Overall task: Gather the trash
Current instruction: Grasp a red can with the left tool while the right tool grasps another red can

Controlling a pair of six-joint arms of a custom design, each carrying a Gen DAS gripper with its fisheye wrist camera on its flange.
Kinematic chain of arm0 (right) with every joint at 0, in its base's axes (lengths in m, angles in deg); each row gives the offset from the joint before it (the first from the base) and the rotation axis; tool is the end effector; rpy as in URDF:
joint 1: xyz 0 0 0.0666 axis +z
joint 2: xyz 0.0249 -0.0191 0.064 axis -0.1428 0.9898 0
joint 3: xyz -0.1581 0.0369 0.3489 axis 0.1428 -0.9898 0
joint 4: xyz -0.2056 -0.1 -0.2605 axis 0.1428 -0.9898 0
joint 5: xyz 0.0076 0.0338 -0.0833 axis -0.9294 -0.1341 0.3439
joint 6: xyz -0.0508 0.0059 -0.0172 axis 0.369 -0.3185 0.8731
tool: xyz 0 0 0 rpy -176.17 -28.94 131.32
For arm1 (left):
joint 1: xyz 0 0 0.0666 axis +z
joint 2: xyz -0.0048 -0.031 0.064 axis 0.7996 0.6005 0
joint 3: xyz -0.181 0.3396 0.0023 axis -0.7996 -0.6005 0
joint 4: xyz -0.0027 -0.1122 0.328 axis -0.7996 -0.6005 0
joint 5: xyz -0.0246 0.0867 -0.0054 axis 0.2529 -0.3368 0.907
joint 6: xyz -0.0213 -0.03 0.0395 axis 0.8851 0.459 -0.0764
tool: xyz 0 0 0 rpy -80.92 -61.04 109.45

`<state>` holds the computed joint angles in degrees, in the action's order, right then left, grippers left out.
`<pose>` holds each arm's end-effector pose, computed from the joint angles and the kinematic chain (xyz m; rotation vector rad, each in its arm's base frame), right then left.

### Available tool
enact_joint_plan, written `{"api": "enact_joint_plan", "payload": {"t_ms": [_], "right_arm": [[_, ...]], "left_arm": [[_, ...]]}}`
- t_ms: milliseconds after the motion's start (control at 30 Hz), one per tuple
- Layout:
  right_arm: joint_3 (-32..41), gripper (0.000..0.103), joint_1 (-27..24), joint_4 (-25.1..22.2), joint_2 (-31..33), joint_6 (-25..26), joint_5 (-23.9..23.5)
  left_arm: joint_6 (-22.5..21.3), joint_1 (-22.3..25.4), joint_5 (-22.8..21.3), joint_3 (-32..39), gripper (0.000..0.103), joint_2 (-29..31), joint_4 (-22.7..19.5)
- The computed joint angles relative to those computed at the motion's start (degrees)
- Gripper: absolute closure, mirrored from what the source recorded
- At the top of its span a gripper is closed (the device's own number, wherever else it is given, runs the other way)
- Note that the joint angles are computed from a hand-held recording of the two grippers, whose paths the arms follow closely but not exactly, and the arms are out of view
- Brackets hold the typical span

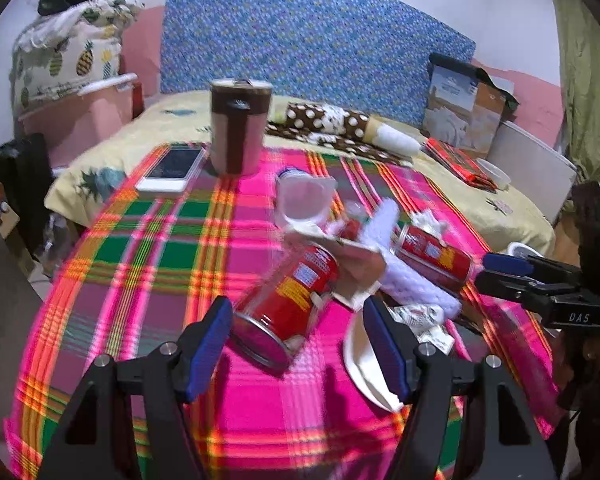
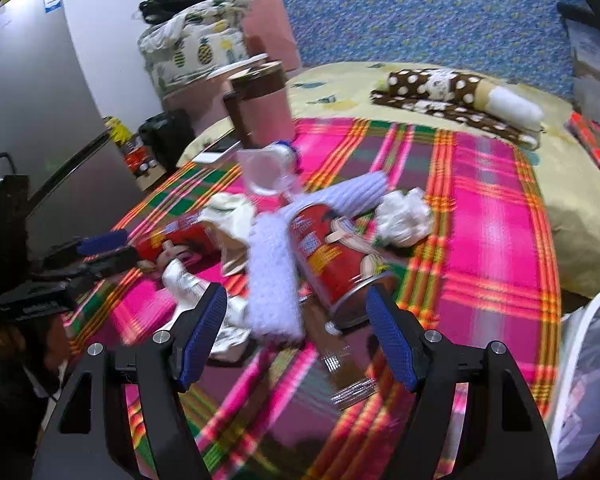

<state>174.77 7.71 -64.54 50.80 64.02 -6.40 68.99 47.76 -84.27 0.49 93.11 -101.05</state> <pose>0.5736 0.1803 0.3515 -0.7873 2.2809 0.6282 0.4522 -0.0397 0.3387 -0.2488 2.2298 -0.1071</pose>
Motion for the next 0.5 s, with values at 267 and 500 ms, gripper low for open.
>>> {"api": "enact_joint_plan", "payload": {"t_ms": [267,500], "right_arm": [[3.8,0.03,0.6,-0.1,3.8,0.5,3.5],[7.2,0.03,0.8,-3.7,6.6,1.9,2.5]], "left_arm": [[-4.6,2.4,1.1,4.1,0.033,5.0,-1.5],[-4.4,1.7,3.0,4.8,0.033,6.9,-2.7]]}}
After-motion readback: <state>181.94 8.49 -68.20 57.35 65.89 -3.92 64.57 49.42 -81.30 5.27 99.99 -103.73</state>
